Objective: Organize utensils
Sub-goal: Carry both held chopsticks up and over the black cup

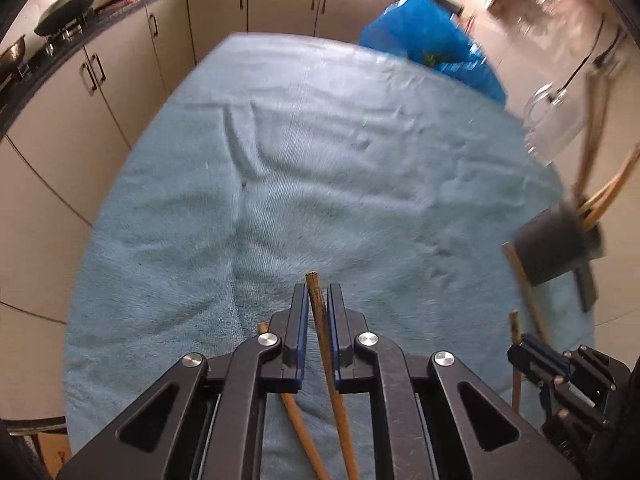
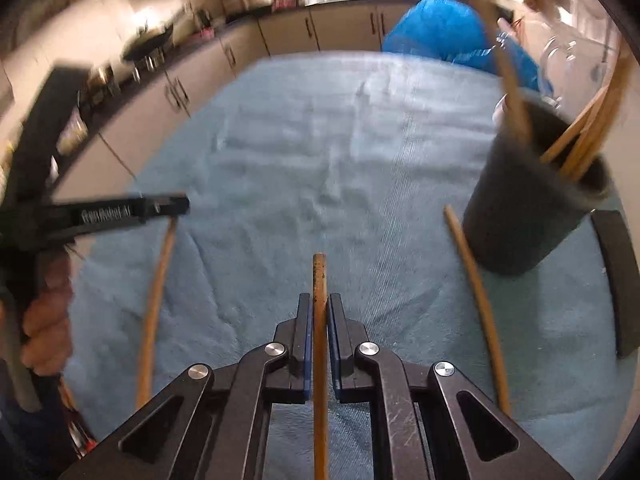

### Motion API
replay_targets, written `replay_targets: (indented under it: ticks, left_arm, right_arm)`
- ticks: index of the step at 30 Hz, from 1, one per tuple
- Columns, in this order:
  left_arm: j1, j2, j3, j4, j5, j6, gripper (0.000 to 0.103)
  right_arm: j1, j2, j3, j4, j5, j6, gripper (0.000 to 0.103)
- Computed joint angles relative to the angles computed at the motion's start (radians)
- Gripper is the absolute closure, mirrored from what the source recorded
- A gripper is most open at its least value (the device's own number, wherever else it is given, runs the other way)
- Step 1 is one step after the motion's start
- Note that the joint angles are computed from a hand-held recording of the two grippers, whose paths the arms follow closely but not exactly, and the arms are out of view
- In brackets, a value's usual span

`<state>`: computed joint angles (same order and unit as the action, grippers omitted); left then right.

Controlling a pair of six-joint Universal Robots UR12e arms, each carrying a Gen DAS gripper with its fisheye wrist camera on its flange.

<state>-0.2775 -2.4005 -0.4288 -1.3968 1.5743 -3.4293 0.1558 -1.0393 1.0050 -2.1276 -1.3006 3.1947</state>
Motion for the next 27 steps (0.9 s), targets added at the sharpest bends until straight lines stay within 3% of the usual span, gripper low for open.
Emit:
replay_targets:
  ticks: [7,13,19,27]
  left_arm:
    - [-0.023,0.111,-0.142,0.219,0.025,0.020,0.095]
    - [-0.047,0.180,-0.230,0.364,0.062,0.049,0.096]
    - [-0.060,0.213,-0.272,0.421,0.077,0.063,0.096]
    - [-0.067,0.237,-0.304,0.459,0.089,0.065,0.096]
  right_arm:
    - [-0.023,-0.091,0.130,-0.314,0.030,0.088,0.095]
    - [-0.028,-0.140,0.210,-0.504,0.024,0.134,0.095]
    - [-0.025,-0.165,0.253,-0.599,0.015,0.151,0.095]
    - [-0.035,-0.184,0.278,-0.648,0.018,0.164,0.095]
